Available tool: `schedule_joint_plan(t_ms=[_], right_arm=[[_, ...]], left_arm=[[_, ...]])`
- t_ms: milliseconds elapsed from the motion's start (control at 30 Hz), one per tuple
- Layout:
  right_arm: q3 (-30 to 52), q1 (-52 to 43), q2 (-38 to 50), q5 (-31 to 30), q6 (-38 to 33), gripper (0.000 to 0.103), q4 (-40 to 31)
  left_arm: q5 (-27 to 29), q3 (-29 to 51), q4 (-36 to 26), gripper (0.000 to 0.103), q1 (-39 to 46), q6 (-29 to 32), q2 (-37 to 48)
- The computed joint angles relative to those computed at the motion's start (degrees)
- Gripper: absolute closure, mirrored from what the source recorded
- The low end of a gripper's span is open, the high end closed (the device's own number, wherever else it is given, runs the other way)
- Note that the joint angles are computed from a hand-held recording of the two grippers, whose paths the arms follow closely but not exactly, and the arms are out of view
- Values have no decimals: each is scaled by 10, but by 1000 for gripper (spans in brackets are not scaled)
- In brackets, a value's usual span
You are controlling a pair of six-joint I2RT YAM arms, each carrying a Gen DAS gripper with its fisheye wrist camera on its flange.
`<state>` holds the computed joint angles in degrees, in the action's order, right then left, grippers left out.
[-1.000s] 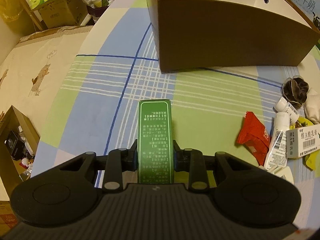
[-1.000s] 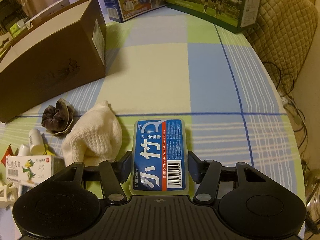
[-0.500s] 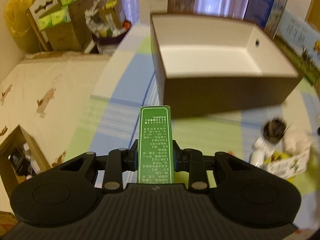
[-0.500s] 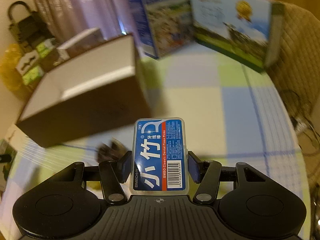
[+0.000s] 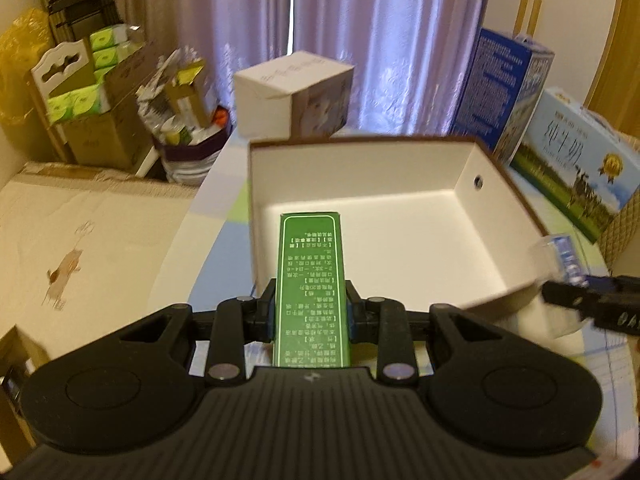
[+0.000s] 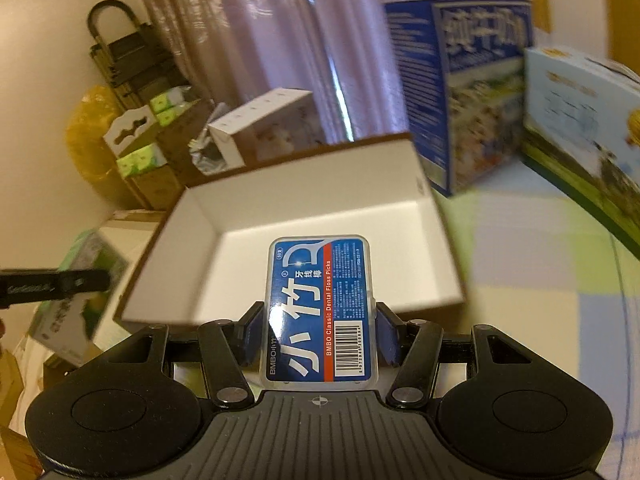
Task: Organize objects
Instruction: 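Carry both boxes into the brown box and open both tools to release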
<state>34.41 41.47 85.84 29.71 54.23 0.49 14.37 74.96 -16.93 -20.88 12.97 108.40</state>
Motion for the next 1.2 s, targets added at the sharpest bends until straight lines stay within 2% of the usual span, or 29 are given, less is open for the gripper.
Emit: schedule_joint_plan(t_ms=[167, 500, 733, 933, 967, 1000, 1067, 1167, 1200], right_arm=[[53, -53, 66, -38, -53, 49, 29], [128, -127, 176, -86, -88, 49, 30], [153, -148, 235, -111, -85, 49, 21], [155, -158, 253, -123, -85, 49, 27], [156, -159, 254, -124, -84, 49, 29], [155, -160, 255, -124, -83, 49, 31], [153, -160, 254, -119, -79, 49, 37], [136, -168, 245, -131, -59, 49, 67], [130, -169, 241, -132, -51, 49, 78]], left_arm=[[2, 110, -37, 77, -35, -41, 76], [-18, 339, -117, 78, -94, -106, 249], [-22, 415, -145, 77, -112, -123, 342], [5, 455, -147, 77, -115, -139, 387], [11, 459, -149, 74, -113, -139, 388], [17, 467, -157, 61, -111, -138, 391], [18, 471, -158, 46, -106, -138, 390], [10, 468, -157, 43, -100, -123, 383], [8, 469, -160, 40, -96, -116, 381]])
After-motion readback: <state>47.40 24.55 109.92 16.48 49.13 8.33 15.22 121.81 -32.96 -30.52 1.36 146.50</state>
